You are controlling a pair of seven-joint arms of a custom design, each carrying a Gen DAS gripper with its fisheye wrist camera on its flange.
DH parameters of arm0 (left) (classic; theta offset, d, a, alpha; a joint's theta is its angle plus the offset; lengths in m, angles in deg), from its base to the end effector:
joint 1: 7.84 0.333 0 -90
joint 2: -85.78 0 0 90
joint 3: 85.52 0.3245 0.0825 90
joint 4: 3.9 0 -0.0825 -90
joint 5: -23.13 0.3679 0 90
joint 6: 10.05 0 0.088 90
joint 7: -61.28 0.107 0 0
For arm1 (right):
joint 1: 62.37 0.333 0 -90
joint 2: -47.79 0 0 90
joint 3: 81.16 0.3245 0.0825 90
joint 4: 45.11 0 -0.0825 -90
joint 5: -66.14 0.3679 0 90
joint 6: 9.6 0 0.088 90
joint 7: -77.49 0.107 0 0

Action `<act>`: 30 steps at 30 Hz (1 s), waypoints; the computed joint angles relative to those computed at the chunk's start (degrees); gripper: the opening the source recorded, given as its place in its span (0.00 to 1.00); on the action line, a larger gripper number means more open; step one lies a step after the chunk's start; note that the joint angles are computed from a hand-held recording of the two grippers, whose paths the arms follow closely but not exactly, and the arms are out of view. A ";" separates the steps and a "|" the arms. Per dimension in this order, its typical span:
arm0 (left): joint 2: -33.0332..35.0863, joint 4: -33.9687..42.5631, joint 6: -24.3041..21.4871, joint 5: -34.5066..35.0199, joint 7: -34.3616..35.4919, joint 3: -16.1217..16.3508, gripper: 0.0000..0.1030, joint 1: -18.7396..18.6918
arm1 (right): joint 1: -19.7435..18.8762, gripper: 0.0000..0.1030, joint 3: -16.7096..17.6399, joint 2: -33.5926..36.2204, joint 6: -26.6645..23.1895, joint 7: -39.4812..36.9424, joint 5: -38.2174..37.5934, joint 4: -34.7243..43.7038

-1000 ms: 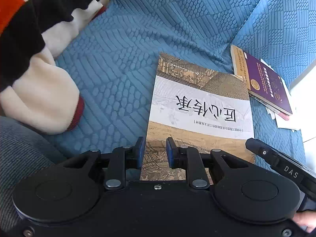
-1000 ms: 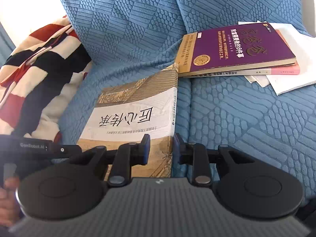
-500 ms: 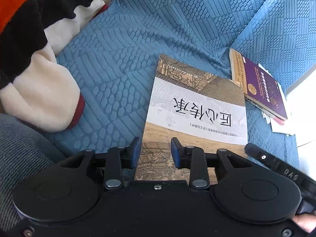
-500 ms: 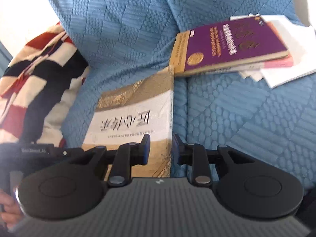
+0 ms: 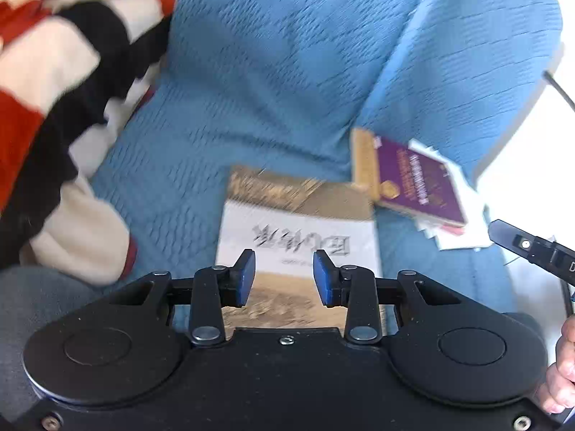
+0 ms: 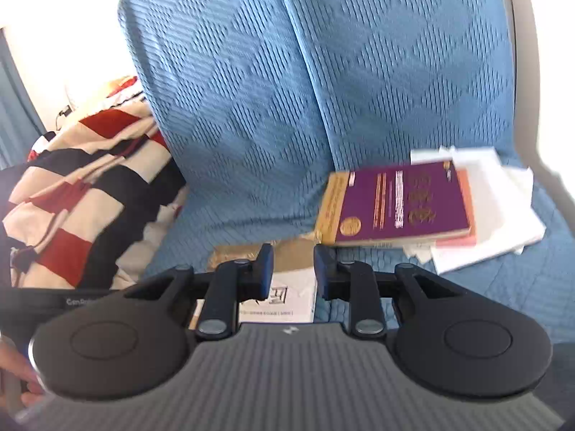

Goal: Organize objects
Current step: 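Move the left gripper toward the purple book on the papers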

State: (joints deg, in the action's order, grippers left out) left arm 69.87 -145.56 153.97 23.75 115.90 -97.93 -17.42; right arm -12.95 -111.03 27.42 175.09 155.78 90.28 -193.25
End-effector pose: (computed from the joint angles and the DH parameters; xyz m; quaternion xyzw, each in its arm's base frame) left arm 0.4369 -0.1828 0.4870 -0.7355 0.5939 -0.3023 0.1221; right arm 0.4400 0.0982 0.4857 -0.6441 0.6144 -0.1586 0.4273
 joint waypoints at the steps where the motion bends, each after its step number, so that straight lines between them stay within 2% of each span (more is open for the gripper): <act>1: -0.68 0.24 0.10 0.42 -0.11 -0.32 0.33 0.01 | -2.12 0.27 2.04 -0.76 -0.16 0.37 -0.43 -0.35; 4: -2.62 1.02 0.22 1.18 -0.49 -1.11 0.33 -0.24 | -7.82 0.27 7.42 -3.40 -0.86 2.12 -1.59 -1.73; 6: -4.34 1.48 -0.38 3.51 -2.77 -3.04 0.34 1.16 | -13.12 0.27 12.31 -5.20 -1.97 3.84 -2.86 -2.84; 7: -5.14 1.69 -0.85 4.42 -3.36 -3.59 0.34 1.38 | -14.50 0.27 13.59 -6.66 -2.15 4.22 -3.37 -3.76; 10: -6.65 2.41 -2.30 3.51 -2.80 -2.74 0.35 -0.86 | -19.71 0.27 18.46 -10.82 -3.57 6.60 -5.16 -6.42; 12: -7.52 2.51 -2.84 2.96 -2.32 -2.62 0.35 -1.87 | -21.96 0.27 20.40 -13.59 -4.58 8.18 -6.10 -8.10; 15: -8.78 2.18 -2.84 2.61 -2.02 -2.97 0.36 -2.96 | -23.26 0.27 21.17 -17.05 -6.56 10.72 -6.46 -9.79; 19: -10.16 1.44 -2.06 1.06 -1.72 -3.05 0.36 -4.83 | -27.36 0.27 24.19 -19.60 -7.78 14.66 -7.65 -11.49; 25: -11.27 0.85 -1.50 1.50 -3.47 -4.61 0.37 -4.83 | -30.69 0.28 26.27 -21.92 -7.86 16.95 -11.23 -13.40; 30: -11.48 1.00 -0.66 2.29 -4.84 -5.59 0.38 -4.35 | -30.26 0.28 25.23 -23.05 -8.26 16.86 -12.98 -13.88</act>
